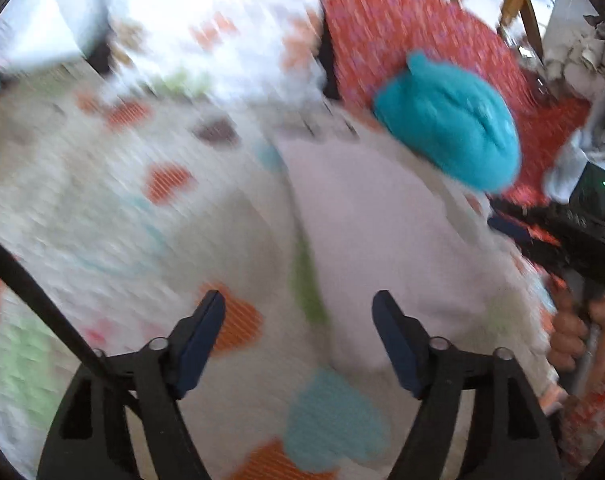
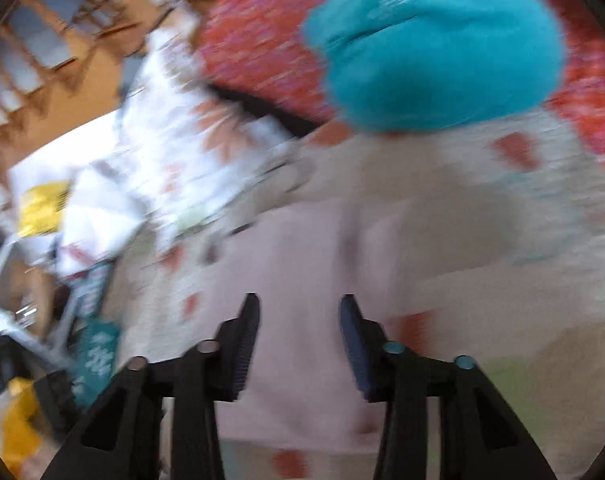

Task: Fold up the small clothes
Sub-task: 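Release the cardigan and lift the right gripper away from the bundle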

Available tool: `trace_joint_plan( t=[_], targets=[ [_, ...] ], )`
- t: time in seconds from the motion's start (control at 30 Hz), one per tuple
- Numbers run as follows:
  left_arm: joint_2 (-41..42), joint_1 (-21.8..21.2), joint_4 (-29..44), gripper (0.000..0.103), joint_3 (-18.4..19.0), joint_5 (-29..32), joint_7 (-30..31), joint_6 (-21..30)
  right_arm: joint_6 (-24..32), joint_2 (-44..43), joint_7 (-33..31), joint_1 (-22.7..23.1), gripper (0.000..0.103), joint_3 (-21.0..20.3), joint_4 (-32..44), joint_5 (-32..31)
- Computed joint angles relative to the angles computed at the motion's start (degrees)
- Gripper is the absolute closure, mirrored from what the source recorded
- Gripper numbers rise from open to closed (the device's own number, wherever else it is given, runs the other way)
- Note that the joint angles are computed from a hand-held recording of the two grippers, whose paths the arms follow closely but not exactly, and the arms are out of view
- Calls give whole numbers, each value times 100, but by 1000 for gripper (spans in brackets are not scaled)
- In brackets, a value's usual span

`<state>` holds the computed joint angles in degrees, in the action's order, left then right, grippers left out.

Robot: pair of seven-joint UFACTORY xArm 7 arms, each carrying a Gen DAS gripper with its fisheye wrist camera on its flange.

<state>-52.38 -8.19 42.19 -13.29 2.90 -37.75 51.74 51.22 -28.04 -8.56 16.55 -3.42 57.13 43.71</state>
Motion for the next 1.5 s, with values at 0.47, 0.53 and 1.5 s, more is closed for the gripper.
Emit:
trace_joint_plan(
  t=[0.47, 0.53, 1.5],
  targets=[
    [-856, 1358, 151, 0, -636, 1649, -360, 65, 1890, 1103, -836, 505, 80, 648, 107, 1434],
    [-812, 1294, 196, 0, -624, 1635, -252, 106, 1922, 991, -1007, 527, 80, 648, 253, 1219],
    [-529, 60, 557, 0, -1426, 454, -1161, 1683, 913, -1833, 1638, 185, 48, 185, -981, -2811]
  ],
)
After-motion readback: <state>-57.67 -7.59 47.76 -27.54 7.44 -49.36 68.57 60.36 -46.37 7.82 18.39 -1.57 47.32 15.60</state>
